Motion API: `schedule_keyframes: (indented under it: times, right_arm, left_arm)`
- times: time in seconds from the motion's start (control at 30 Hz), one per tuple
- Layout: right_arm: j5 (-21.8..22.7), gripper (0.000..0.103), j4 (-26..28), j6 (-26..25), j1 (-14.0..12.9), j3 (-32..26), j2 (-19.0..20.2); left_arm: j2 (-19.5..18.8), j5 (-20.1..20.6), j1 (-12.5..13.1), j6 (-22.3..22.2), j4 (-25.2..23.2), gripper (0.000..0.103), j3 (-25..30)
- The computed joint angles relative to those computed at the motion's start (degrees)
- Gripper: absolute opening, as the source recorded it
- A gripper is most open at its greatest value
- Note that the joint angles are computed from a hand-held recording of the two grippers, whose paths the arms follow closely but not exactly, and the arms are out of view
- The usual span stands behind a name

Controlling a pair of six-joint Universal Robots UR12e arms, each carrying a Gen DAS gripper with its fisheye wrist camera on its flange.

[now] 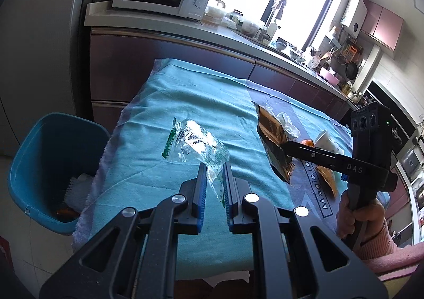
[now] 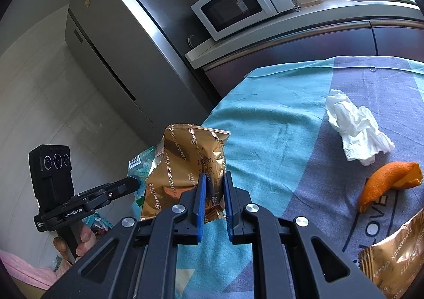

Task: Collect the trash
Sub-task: 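Carry both wrappers to the teal bin and open both tools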

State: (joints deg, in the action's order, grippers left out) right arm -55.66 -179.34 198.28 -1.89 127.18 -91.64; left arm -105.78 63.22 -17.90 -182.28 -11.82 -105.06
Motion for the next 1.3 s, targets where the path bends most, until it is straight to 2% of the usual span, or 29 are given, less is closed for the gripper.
schedule_keyframes:
  times: [0.8,1.3]
  right_arm:
    - [2.32,0.012,4.54,-3.89,5.37,-8.01,6.05]
    - [1.67,0.012,8.83,-7.32,8.61,-13.96,9.66]
  left_arm:
    - [2.79,5.07,5.14,-5.66,4.45,0.013,-4.26]
    - [2.67,7.31,7.52,-8.62,4.63,0.013,-4.92]
